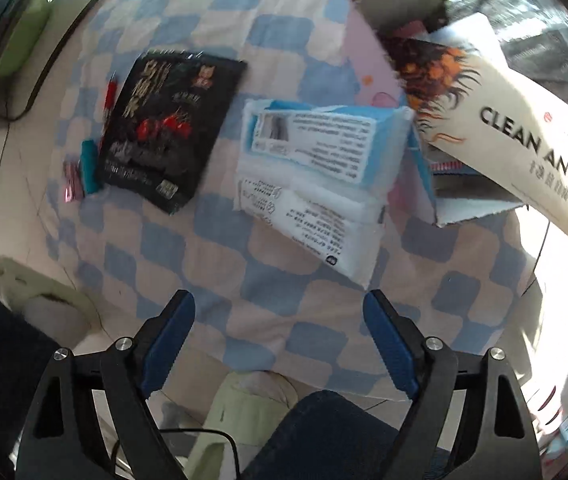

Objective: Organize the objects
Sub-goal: 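Lift the cotton pad pack with the right gripper and carry it toward the pink box, then lower the cotton pad pack into the pink box and open the right gripper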

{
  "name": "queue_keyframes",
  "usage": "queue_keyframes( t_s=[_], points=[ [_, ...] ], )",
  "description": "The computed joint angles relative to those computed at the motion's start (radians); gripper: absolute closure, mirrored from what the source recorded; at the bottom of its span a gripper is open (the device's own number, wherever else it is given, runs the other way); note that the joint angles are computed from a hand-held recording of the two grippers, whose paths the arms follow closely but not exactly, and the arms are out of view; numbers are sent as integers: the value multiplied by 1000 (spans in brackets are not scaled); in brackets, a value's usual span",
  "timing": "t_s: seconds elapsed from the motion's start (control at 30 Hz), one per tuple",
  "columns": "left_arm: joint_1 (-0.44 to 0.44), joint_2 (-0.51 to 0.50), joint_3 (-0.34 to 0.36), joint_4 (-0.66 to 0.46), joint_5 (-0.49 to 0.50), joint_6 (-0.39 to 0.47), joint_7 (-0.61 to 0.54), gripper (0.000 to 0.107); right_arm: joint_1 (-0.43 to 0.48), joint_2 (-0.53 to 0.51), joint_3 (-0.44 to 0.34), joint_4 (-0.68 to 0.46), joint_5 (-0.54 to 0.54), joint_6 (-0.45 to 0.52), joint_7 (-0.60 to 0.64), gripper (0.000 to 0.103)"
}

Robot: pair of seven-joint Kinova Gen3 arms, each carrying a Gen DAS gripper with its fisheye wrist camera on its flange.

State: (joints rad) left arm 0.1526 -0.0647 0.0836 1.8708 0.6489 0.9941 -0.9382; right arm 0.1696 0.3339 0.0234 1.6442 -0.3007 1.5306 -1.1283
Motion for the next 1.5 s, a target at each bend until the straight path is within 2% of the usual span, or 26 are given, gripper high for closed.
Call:
queue_keyframes(
  t_s=[0.2, 0.33, 0.37, 0.4, 0.43, 0.47, 0.5, 0.63, 0.7, 0.8, 0.83, 0.93, 1.0, 1.1, 1.13, 1.2, 1.27, 1.43, 1.47, 1.5],
  points=[
    [0, 23, -1, 3, 13, 17, -43, 41, 60, -13, 81, 108, -121, -141, -91, 16],
    [-15, 17, -10, 8, 1, 40, -39, 41, 100, 11, 49, 122, -170, -182, -110, 17],
    [-19, 12, -12, 8, -5, 47, -33, 41, 117, 19, 31, 123, -179, -185, -105, 27],
    [-23, 8, -14, 9, -11, 53, -28, 41, 126, 26, 23, 127, -196, -184, -89, 51],
    [-27, 5, -16, 10, -15, 57, -23, 41, 130, 31, 18, 125, -203, -178, -78, 66],
    [-31, 1, -19, 13, -16, 58, -18, 41, 139, 32, 13, 126, -222, -172, -61, 85],
    [-35, -3, -21, 16, -19, 59, -11, 41, 141, 24, 8, 128, -234, -171, -48, 87],
    [-36, -14, -19, 20, -17, 52, 10, 41, 149, -31, -25, 119, -266, -155, 37, 89],
    [-31, -9, -16, 13, -12, 55, 3, 41, 163, -47, -31, 105, -315, -124, 94, 90],
    [-25, -7, -12, 5, -15, 66, -2, 41, 242, -38, -88, -12, -365, -39, 148, 90],
    [-24, -8, -10, 3, -20, 69, 0, 41, 238, -48, -83, -58, -361, -37, 163, 90],
    [-19, -7, -6, -5, -29, 75, 4, 41, 169, -41, 0, -197, -344, -31, 223, 90],
    [-16, -5, -4, -10, -34, 75, 8, 41, 152, -22, 9, -290, -294, -31, 249, 90],
    [-13, 0, -3, -16, -35, 78, 11, 41, 63, 23, 93, -429, -172, 9, 274, 90],
    [-12, 2, -1, -19, -41, 80, 19, 41, 62, 53, 98, -475, -140, 43, 250, 90],
    [-11, 1, 0, -19, -48, 83, 37, 41, 105, 128, 52, -541, -109, 124, 169, 90],
    [-14, -3, -3, -16, -48, 86, 51, 41, 107, 170, 22, -553, -38, 158, 127, 90],
    [-16, -12, -6, -6, -42, 77, 60, 41, 76, 176, -25, -481, 106, 130, 160, 88],
    [-14, -9, -6, -6, -39, 76, 55, 41, 57, 165, -24, -463, 143, 106, 162, 81],
    [-14, -6, -7, -7, -36, 78, 49, 41, 25, 143, -4, -434, 176, 65, 166, 65]
  ],
)
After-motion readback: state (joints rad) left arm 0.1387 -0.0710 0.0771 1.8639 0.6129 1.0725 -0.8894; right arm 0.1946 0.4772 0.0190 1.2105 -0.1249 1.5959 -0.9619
